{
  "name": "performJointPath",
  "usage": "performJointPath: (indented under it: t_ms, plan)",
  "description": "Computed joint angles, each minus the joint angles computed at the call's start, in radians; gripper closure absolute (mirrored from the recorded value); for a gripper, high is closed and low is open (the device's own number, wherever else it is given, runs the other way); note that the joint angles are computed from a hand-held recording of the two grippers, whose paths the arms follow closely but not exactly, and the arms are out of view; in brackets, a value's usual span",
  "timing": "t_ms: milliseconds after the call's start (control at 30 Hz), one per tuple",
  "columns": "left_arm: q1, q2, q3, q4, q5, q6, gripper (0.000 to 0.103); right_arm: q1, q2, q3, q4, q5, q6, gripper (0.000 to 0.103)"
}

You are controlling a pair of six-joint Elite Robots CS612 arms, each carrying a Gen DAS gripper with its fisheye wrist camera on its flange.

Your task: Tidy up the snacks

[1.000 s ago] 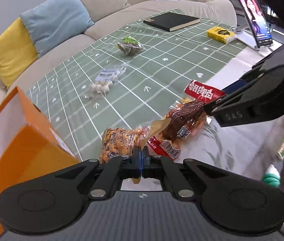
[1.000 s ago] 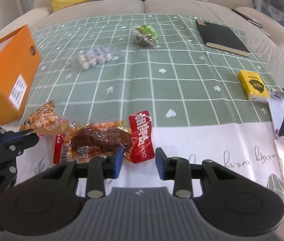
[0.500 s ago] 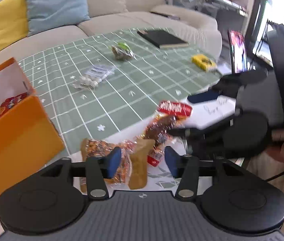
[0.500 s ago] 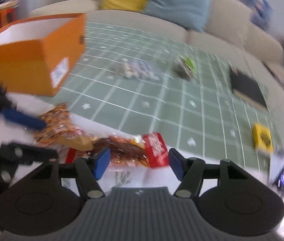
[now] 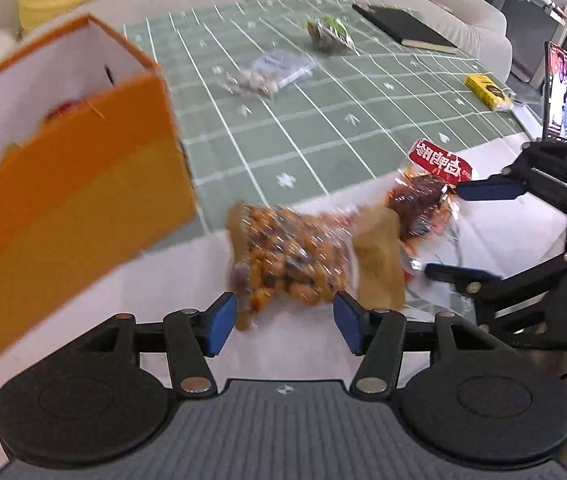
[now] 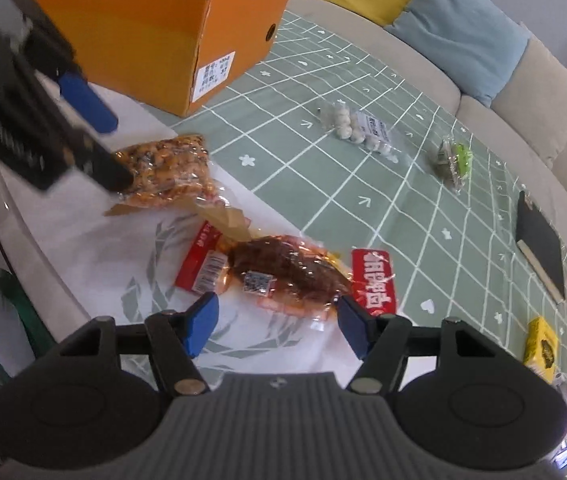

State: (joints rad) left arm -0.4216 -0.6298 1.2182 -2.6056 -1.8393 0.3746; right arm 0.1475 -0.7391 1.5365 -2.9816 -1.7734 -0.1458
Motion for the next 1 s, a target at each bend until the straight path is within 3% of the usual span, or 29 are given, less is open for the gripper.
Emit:
performJointPath:
  t_ms: [167, 367, 533, 633, 833, 1000]
  plan:
    - [0.009, 0.005, -0.009, 0.041, -0.1, -0.011, 0.042, -0.008, 0.004, -0.018, 0.033, 0.084, 0.118, 0.04]
    - [0.01, 0.001, -0.005, -0.014, -0.097, 0.06, 0.04, -0.013, -0.004, -0.009, 0.006, 0.11, 0.073, 0.041]
    - [-0.013, 0.002, -0.022, -0.058, 0.001, 0.332, 0.026, -0.04, -0.005, -0.026, 0.034, 0.13, -0.102, 0.038]
    - [-0.019, 0.012, -0.052, -0.022, 0.009, 0.509, 0.023, -0.064, 0.0, -0.045, 0.077, 0.195, -0.211, 0.034]
    - [-0.035, 0.048, -0.142, 0.144, 0.023, 0.676, 0.021, -0.11, 0.02, -0.106, 0.207, 0.35, -0.316, 0.031]
    - [-0.043, 0.076, -0.211, 0.263, 0.035, 0.741, 0.017, -0.126, 0.03, -0.143, 0.292, 0.417, -0.401, 0.029]
